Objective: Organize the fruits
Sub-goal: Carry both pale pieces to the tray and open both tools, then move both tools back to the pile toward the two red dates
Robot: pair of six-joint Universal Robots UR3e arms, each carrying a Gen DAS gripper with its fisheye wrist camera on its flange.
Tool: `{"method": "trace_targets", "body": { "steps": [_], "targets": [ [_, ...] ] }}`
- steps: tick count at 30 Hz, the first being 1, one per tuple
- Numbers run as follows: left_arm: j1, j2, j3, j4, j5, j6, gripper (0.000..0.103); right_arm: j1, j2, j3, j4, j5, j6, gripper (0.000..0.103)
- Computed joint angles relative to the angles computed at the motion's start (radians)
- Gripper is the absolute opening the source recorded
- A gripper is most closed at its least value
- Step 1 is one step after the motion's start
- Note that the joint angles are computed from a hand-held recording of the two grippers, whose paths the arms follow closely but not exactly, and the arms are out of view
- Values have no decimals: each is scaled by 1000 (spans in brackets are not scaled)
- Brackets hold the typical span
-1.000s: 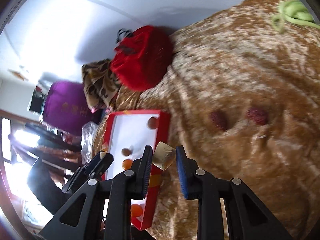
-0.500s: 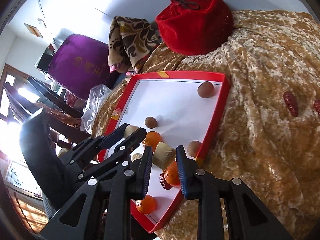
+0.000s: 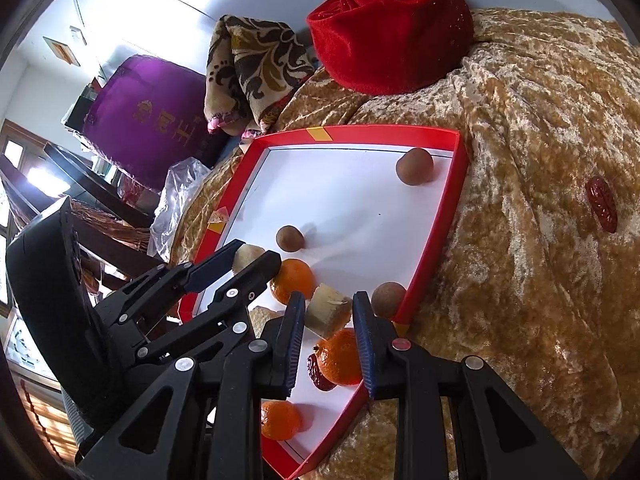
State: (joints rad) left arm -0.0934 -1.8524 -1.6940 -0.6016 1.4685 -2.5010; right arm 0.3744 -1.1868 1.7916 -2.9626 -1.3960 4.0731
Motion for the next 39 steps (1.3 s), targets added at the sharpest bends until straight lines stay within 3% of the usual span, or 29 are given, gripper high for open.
{"method": "trace_targets", "body": {
  "steps": [8, 14, 18, 22, 27, 32, 34, 39],
  "targets": [
    [-16, -15, 16, 9, 30, -16, 27, -8, 1, 8, -12, 23, 10, 28],
    [-30, -21, -2, 101, 74, -26, 30, -20, -19, 37, -37, 43, 19, 29],
    [-26, -17, -8, 136, 69, -43, 31, -34, -43, 69, -65, 65, 31, 36],
    [-27, -10, -14, 174, 45, -67, 40, -56, -100, 119, -80, 57, 40, 36],
    [-70, -2, -10, 167, -5, -86, 42, -147, -283, 307, -120, 62, 56, 36],
    [-151, -5, -10, 188, -21, -72, 46, -344, -586, 559, -79, 124, 68, 38],
    [-182, -7, -7, 186, -24, -66, 46, -445, -714, 637, -10, 178, 50, 38],
    [-255, -31, 33, 147, -51, -84, 47, -646, -975, 716, 321, 262, -70, 39]
  ]
}}
